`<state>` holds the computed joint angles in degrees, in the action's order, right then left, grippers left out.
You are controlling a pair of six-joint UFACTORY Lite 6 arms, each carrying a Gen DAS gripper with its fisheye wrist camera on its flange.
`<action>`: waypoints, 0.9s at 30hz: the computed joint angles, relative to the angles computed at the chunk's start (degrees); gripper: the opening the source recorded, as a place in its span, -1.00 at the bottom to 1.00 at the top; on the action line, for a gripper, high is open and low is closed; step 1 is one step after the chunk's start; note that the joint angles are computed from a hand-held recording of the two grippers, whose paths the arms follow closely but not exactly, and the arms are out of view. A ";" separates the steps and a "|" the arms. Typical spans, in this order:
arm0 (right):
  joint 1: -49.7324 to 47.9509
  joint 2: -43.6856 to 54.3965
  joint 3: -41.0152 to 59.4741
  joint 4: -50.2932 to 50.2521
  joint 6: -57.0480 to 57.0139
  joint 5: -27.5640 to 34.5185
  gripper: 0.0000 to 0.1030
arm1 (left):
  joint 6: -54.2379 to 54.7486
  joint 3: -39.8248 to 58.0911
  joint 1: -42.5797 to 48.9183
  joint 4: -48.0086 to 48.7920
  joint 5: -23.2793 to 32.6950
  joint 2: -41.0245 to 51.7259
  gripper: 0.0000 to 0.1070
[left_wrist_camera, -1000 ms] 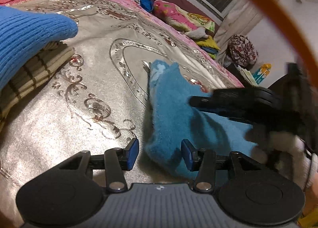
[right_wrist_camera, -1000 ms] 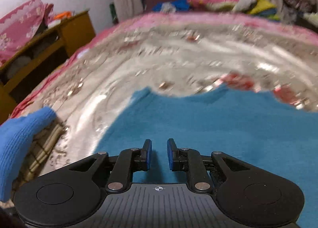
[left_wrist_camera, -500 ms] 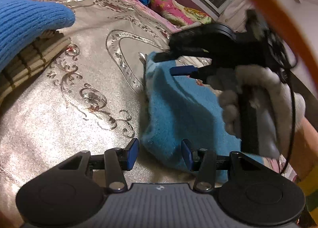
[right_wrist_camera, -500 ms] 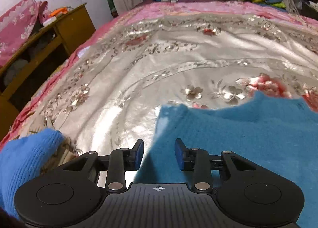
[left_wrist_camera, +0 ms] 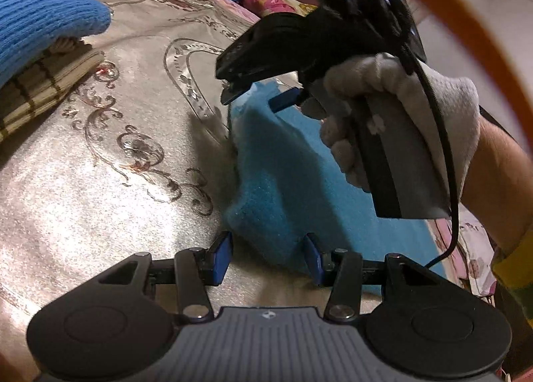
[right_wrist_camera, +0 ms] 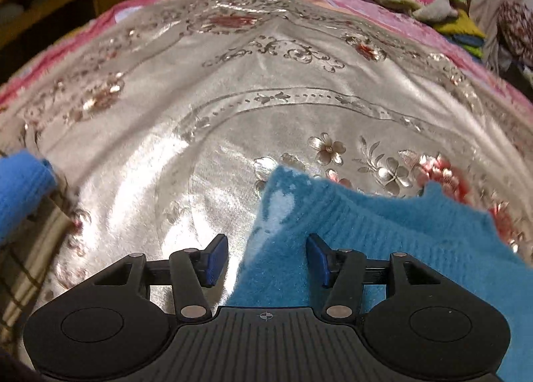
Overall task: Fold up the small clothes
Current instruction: 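Lift the held sweater end upward with the right gripper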
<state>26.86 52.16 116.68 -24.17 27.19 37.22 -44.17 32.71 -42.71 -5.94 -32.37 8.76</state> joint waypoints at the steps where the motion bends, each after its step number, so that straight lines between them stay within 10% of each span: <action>1: 0.21 0.71 1.08 -0.43 -0.40 0.95 0.03 | -0.09 -0.04 -0.03 0.22 -0.09 0.03 -0.04; 14: 2.79 6.81 6.73 -10.15 3.59 5.45 -0.19 | -1.33 -1.52 0.13 1.36 -2.07 -0.14 0.02; 27: -2.93 -12.58 -17.17 -4.03 3.21 -10.52 -0.56 | 8.87 0.28 -6.68 -13.66 -9.27 4.81 0.27</action>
<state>23.93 39.58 99.51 -28.20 30.41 26.70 -35.30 32.99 -49.39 -19.60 -41.65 13.58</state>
